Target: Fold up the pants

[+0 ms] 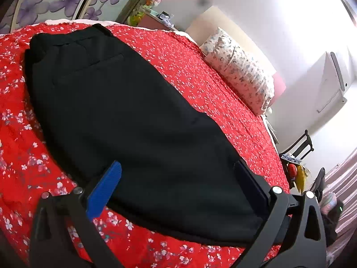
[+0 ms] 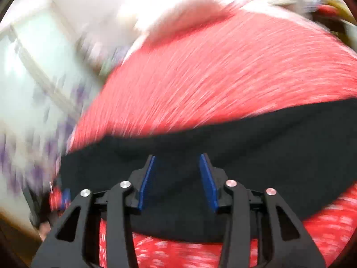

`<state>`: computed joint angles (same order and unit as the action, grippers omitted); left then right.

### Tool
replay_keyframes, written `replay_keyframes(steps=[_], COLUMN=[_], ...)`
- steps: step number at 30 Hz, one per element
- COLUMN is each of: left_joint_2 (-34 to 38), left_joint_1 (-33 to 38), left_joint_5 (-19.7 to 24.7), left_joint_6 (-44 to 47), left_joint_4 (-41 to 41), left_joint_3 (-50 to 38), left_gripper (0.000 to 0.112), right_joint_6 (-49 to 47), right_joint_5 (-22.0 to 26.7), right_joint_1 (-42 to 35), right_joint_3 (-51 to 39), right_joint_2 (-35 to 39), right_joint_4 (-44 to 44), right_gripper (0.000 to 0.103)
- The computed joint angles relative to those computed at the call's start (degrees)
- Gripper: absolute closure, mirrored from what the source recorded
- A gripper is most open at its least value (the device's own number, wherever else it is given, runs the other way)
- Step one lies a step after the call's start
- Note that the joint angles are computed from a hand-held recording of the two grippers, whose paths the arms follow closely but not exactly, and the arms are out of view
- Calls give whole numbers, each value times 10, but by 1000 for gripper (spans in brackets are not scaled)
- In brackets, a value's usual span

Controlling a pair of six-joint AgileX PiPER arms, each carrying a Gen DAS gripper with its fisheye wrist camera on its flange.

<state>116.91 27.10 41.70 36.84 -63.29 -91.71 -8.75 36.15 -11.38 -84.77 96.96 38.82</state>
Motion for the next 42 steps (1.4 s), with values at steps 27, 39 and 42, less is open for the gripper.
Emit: replay_keyframes(steps=[27,39,42], left_joint_2=[-18,-13,-13], left_joint_1=[-26,-18,-17], left_joint_5=[-72,-61,-59], left_joint_6=[-3,3,4], left_joint_4=[32,23,22], left_joint_3=[32,27,27], left_gripper=[11,11,11], right_joint_6=[-78,-95,-90], right_joint_5=[4,-29,-60], right_joint_1=[-310,-299,-289], right_joint_3=[120,114,126], right_joint_2=[57,68,61], right_joint_4=[204,209,199], right_gripper=[55,56,81])
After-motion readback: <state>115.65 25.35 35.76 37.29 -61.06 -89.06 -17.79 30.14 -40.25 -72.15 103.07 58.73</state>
